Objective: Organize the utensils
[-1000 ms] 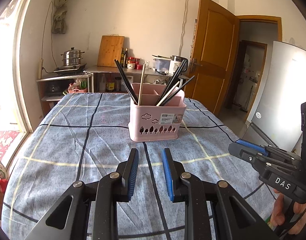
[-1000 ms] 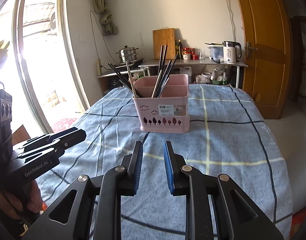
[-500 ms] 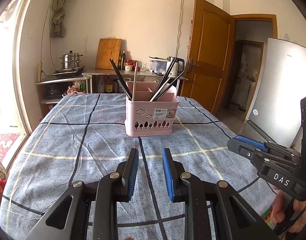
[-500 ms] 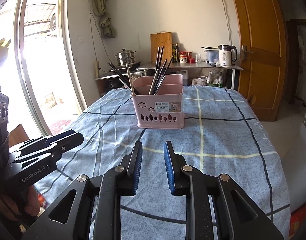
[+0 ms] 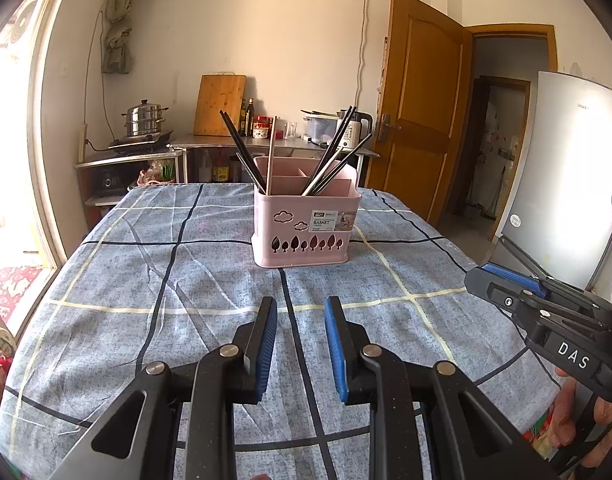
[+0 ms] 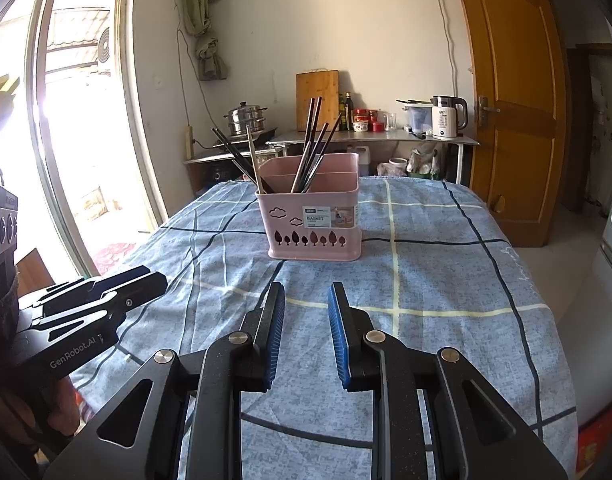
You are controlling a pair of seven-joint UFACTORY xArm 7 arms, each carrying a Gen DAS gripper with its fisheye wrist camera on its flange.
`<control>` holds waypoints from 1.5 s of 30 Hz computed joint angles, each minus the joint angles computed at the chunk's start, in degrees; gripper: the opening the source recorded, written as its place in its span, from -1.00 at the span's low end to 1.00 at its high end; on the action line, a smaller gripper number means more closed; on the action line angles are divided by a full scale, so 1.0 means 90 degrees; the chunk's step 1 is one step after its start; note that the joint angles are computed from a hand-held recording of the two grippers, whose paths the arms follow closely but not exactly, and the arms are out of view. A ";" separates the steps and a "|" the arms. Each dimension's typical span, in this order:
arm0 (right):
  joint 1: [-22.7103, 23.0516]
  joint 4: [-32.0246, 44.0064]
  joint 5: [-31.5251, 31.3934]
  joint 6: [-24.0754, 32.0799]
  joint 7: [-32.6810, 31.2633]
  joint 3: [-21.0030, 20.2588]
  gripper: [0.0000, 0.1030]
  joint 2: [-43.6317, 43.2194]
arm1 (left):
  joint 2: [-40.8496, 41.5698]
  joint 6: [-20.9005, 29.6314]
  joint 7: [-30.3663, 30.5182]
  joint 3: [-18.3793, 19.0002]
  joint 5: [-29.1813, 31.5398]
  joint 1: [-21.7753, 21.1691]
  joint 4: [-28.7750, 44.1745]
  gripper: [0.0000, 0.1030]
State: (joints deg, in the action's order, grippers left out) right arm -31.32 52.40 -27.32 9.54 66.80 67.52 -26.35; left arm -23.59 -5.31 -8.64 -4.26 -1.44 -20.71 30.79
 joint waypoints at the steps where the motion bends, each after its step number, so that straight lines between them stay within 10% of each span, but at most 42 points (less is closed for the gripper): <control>1: 0.0001 -0.0002 -0.0003 -0.0008 0.0001 -0.0003 -0.55 0.0006 | 0.0000 0.0005 0.0006 0.0044 -0.0008 -0.0049 0.0004 -0.53; 45: 0.0084 0.0065 -0.0249 0.0042 0.0140 -0.0002 -0.54 0.0241 | -0.0098 -0.0002 -0.0162 -0.0325 0.0187 0.0275 -0.0088 -0.53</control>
State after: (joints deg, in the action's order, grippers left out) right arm -30.56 52.98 -29.57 9.92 68.05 67.51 -24.18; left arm -24.47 -5.33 -10.10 -7.19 0.24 -18.24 30.00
